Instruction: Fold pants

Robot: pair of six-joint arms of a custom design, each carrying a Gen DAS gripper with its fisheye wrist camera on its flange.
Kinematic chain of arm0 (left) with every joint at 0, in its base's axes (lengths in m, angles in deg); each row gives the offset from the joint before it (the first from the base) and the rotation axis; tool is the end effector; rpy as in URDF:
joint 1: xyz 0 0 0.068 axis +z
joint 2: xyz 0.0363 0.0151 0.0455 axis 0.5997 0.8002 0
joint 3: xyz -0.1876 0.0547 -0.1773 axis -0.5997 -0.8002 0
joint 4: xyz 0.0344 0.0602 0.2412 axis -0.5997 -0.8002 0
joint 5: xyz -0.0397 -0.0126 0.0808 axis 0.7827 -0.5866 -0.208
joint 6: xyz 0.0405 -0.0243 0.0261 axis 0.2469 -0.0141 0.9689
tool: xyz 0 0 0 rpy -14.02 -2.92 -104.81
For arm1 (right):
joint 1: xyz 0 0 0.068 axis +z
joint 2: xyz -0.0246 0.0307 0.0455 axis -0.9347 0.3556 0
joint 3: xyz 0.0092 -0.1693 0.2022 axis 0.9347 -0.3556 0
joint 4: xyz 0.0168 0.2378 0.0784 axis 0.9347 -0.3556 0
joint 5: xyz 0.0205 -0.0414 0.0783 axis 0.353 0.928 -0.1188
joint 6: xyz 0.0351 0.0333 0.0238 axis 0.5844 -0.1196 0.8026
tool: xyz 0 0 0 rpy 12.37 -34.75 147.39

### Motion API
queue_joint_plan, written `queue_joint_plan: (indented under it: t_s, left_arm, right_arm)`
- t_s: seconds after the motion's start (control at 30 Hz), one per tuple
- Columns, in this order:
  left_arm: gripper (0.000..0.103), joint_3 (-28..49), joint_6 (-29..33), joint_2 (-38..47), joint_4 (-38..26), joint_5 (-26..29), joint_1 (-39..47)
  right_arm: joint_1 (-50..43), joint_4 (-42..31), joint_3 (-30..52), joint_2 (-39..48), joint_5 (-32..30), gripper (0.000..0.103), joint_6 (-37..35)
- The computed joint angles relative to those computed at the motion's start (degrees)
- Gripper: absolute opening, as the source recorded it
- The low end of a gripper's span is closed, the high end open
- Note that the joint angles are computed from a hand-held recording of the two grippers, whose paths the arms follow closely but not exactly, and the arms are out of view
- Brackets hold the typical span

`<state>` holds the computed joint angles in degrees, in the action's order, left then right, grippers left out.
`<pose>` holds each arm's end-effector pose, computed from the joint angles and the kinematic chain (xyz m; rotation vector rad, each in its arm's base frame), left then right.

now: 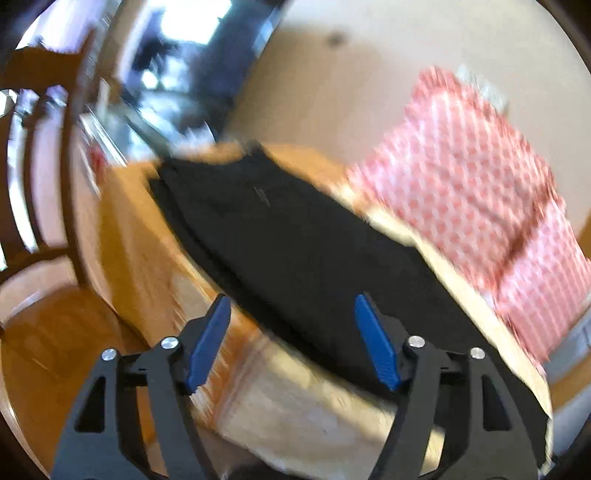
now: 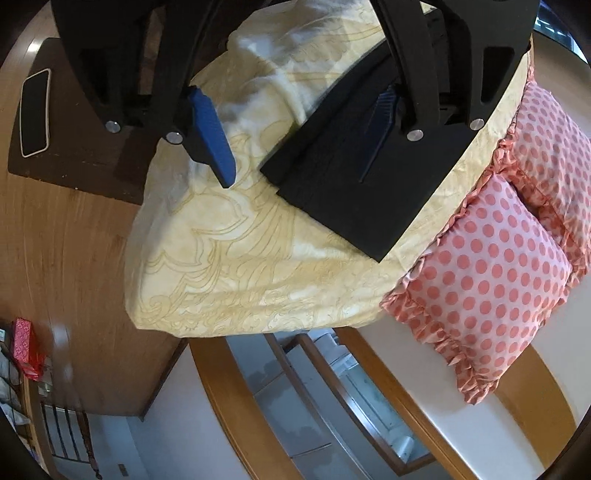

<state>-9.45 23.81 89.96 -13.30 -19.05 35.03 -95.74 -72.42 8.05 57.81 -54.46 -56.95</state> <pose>0.1693 0.0108 0.2051 -1.0166 1.8416 0.0204 0.3625 -0.1686 0.1609 0.8577 2.0647 0.3684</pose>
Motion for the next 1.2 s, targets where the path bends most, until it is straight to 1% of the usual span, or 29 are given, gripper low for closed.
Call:
queue_joint_plan:
  t_s: [0.03,0.07,0.1,0.13,0.17,0.2,0.23,0.27,0.33,0.37,0.4,0.5,0.57,0.67,0.7,0.73,0.77,0.8,0.83,0.87,0.9,0.93,0.97,1.03,1.1,1.13,1.17,1.2]
  left_arm:
    - [0.074,0.25,0.63,-0.88,0.0,-2.08,-0.11]
    - [0.077,0.66,2.44,-1.02,1.13,-2.85,0.59]
    - [0.08,0.99,4.13,-0.42,2.43,-1.98,1.48]
    - [0.081,1.42,5.87,0.94,3.99,-0.54,2.54]
    - [0.081,2.24,8.02,3.85,5.96,1.78,3.98]
    - [0.081,3.0,9.12,6.11,6.74,3.3,4.81]
    - [0.081,3.8,10.19,8.57,7.22,5.3,5.89]
    - [0.081,4.79,11.17,11.79,7.68,8.43,7.5]
    - [0.081,5.55,11.53,15.68,7.98,12.1,9.24]
    - [0.081,5.45,11.42,17.05,8.3,13.16,9.82]
    - [0.081,4.33,12.17,17.07,10.02,13.05,9.7]
    - [0.081,3.52,12.72,17.12,10.83,12.71,9.18]
    - [0.081,3.24,12.25,16.48,10.7,13.66,9.59]
    - [0.082,2.73,11.22,15.56,10.93,15.89,11.02]
    - [0.082,2.68,10.83,15.44,10.96,16.46,11.34]
    - [0.082,2.74,10.78,15.22,10.71,16.89,11.66]
    - [0.082,2.74,10.83,14.79,10.27,17.43,12.07]
    - [0.082,2.77,10.55,14.34,9.71,18.21,12.52]
    - [0.082,2.51,10.04,13.32,8.99,19.24,13.11]
    - [0.082,2.16,9.39,12.13,8.24,21.08,14.19]
    - [0.082,1.21,8.4,9.73,7.27,24.62,16.52]
    - [0.082,0.57,7.89,8.37,6.83,26.37,17.99]
    - [0.082,-0.08,7.41,6.79,6.11,27.79,19.79]
    - [0.082,-1.07,7.46,4.49,5.23,28.54,22.83]
    - [0.082,-0.76,8.9,4.48,4.61,28.63,25.53]
    - [0.082,-0.5,9.19,4.86,4.44,28.87,26.47]
    - [0.082,-0.27,9.7,5.63,4.82,30.66,28.51]
    - [0.082,-0.11,10.13,6.12,5.07,32.63,30.3]
  right_arm:
    - [0.24,0.46,-0.32,-0.07,-1.6,0.068,-0.08]
    - [0.5,1.0,-0.8,-0.21,-2.84,0.062,0.1]
    - [0.77,1.55,-1.07,-0.1,-4.33,0.06,0.58]
    - [1.09,3.08,-1.65,0.21,-5.97,0.05,1.51]
    - [1.2,4.26,-1.59,1.17,-8.03,0.03,2.19]
    - [1.3,4.57,-1.24,1.87,-9.04,0.018,2.76]
    - [1.06,5.28,-0.39,3.57,-11.51,0.006,4.06]
    - [0.99,5.67,0.17,4.53,-12.53,0.006,5.35]
    - [2.53,7.23,-0.49,2.58,-10.55,0.006,5.27]
    - [4.11,8.18,-0.96,0.56,-9.37,0.006,4.15]
    - [5.44,8.76,-1.1,-0.83,-9.09,0.006,3.45]
    - [13.03,9.42,2.06,-4.13,-13.44,0.006,2.56]
    - [21.11,8.47,6.29,-4.07,-17.6,0.006,0.92]
    - [34.72,2.79,14.66,0.05,-23.15,0.005,-5.02]
    - [39.04,-0.33,17.99,2.39,-24.41,0.006,-7.58]
    - [43.85,-5.37,22.38,5.76,-25.2,0.005,-11.11]
    - [48.44,-12.36,27.97,9.99,-24.9,0.005,-15.77]
    - [51.02,-17.06,31.52,12.67,-23.33,0.005,-18.94]
    - [54.64,-23.7,37.02,17.38,-20.01,0.005,-22.57]
    - [55.63,-26.28,39.64,19.6,-19.68,0.005,-23.04]
    - [56.4,-26.79,40.35,20.84,-19.57,0.005,-22.5]
    - [56.95,-25.42,39.51,20.66,-18.87,0.005,-22.04]
    - [57.29,-22.85,37.52,19.3,-17.72,0.005,-22.02]
    - [58.29,-17.56,32.64,15.69,-14.91,0.006,-22.73]
    - [59.51,-18.66,32.26,14.95,-12.81,0.011,-26.96]
    - [60.98,-22.44,33.32,15.37,-11.14,0.024,-31.98]
    - [61.6,-25.69,34.47,16.07,-11.08,0.044,-35.32]
    - [61.99,-27.39,34.4,16.17,-11.41,0.053,-37.28]
